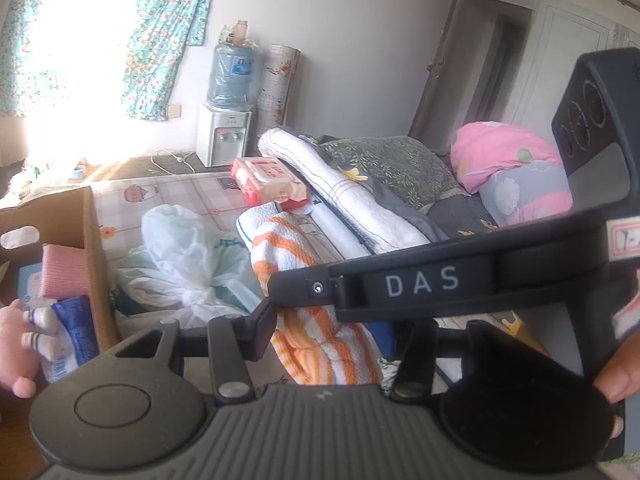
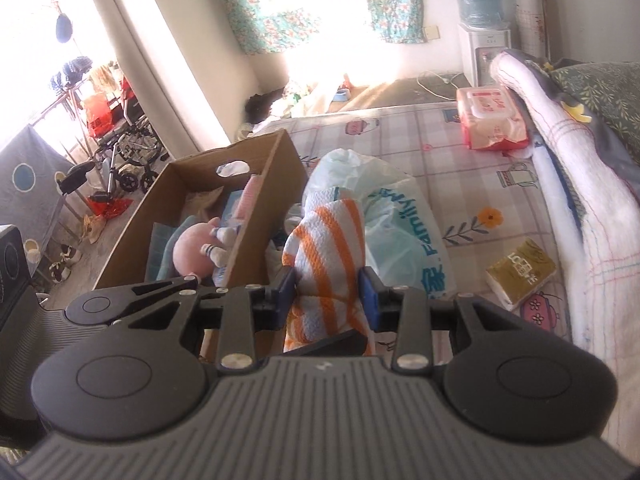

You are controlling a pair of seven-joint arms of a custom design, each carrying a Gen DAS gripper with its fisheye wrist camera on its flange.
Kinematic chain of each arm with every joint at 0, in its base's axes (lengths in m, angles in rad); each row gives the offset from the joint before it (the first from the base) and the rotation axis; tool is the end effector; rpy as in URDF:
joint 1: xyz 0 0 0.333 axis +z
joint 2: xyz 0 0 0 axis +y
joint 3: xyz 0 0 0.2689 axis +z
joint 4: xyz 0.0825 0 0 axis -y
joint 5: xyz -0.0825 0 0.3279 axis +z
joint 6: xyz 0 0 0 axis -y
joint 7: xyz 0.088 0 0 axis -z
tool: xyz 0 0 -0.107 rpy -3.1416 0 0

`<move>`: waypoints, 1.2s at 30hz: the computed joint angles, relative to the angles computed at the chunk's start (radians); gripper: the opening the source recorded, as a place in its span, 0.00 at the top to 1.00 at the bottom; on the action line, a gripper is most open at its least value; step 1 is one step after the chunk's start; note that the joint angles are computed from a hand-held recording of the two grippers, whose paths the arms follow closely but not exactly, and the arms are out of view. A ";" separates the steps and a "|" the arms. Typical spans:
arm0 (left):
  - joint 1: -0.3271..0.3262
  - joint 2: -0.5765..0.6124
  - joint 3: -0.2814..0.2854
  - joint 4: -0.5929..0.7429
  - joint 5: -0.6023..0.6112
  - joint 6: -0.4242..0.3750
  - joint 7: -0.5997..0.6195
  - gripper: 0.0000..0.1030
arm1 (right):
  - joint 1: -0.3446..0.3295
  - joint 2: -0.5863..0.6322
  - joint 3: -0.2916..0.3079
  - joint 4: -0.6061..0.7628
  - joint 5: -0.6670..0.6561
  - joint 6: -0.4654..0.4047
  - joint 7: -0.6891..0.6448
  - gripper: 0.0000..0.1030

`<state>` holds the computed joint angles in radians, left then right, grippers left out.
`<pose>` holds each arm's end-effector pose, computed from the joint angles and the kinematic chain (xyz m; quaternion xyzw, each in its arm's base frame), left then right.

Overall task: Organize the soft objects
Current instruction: 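Carry the striped cloth with the right gripper and lower it into the box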

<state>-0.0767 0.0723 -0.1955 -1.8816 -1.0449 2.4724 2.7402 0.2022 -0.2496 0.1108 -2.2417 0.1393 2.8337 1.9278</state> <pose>0.5459 -0.1473 0.4994 -0.3537 0.8135 -0.4557 0.0743 0.4623 0.1466 0.5484 -0.5954 0.6916 -0.1476 0.3814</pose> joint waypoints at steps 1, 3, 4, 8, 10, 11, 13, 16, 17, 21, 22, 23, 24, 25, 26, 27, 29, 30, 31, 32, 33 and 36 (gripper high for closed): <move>0.009 0.001 0.008 0.006 0.003 0.001 0.000 0.51 | 0.014 0.025 -0.003 0.031 0.015 -0.005 -0.016 0.67; 0.028 0.001 0.025 0.017 0.019 0.002 -0.006 0.51 | 0.054 0.100 -0.011 0.127 0.068 -0.020 -0.062 0.67; 0.039 0.005 0.033 0.028 0.036 0.002 -0.015 0.51 | 0.070 0.130 -0.016 0.165 0.100 -0.027 -0.089 0.67; 0.093 0.047 0.061 0.104 0.138 -0.036 -0.097 0.51 | 0.119 0.310 -0.011 0.392 0.285 -0.091 -0.218 0.67; 0.123 0.083 0.068 0.157 0.205 -0.061 -0.151 0.51 | 0.121 0.401 0.002 0.507 0.338 -0.136 -0.246 0.67; 0.135 0.101 0.069 0.182 0.241 -0.072 -0.179 0.51 | 0.123 0.454 0.013 0.571 0.366 -0.163 -0.255 0.67; 0.163 0.149 0.070 0.239 0.311 -0.097 -0.239 0.51 | 0.125 0.552 0.025 0.693 0.384 -0.220 -0.250 0.67; 0.202 0.228 0.068 0.329 0.402 -0.154 -0.329 0.50 | 0.137 0.697 0.036 0.874 0.378 -0.305 -0.205 0.67; 0.214 0.253 0.065 0.359 0.425 -0.173 -0.354 0.50 | 0.142 0.742 0.039 0.928 0.373 -0.333 -0.188 0.67; 0.260 0.360 0.052 0.486 0.519 -0.273 -0.432 0.50 | 0.159 0.900 0.040 1.124 0.343 -0.447 -0.105 0.67; 0.268 0.385 0.045 0.518 0.542 -0.300 -0.445 0.50 | 0.163 0.924 0.038 1.156 0.333 -0.472 -0.087 0.67; 0.277 0.408 0.037 0.549 0.560 -0.325 -0.456 0.50 | 0.168 0.946 0.034 1.187 0.319 -0.500 -0.067 0.66; 0.289 0.422 0.029 0.566 0.577 -0.352 -0.461 0.50 | 0.169 0.960 0.034 1.203 0.310 -0.520 -0.061 0.65; 0.296 0.430 0.021 0.575 0.592 -0.367 -0.463 0.49 | 0.172 0.974 0.034 1.222 0.301 -0.535 -0.058 0.65; 0.300 0.448 0.016 0.599 0.610 -0.384 -0.467 0.48 | 0.173 0.979 0.034 1.229 0.296 -0.544 -0.052 0.64; 0.301 0.462 0.011 0.615 0.626 -0.394 -0.472 0.46 | 0.176 0.984 0.032 1.238 0.289 -0.555 -0.044 0.64; 0.304 0.490 0.002 0.651 0.653 -0.415 -0.477 0.45 | 0.178 0.979 0.025 1.232 0.272 -0.560 -0.041 0.63; 0.302 0.503 -0.002 0.667 0.666 -0.426 -0.481 0.45 | 0.177 0.968 0.024 1.216 0.270 -0.557 -0.043 0.63; 0.303 0.515 -0.006 0.682 0.676 -0.433 -0.481 0.43 | 0.172 0.957 0.026 1.199 0.273 -0.555 -0.047 0.62; 0.306 0.519 -0.010 0.687 0.681 -0.440 -0.480 0.43 | 0.167 0.958 0.027 1.199 0.275 -0.557 -0.049 0.61; 0.306 0.526 -0.013 0.697 0.687 -0.447 -0.481 0.42 | 0.165 0.955 0.027 1.197 0.275 -0.560 -0.048 0.61; 0.312 0.532 -0.023 0.704 0.691 -0.462 -0.475 0.41 | 0.160 0.931 0.027 1.163 0.279 -0.540 -0.059 0.61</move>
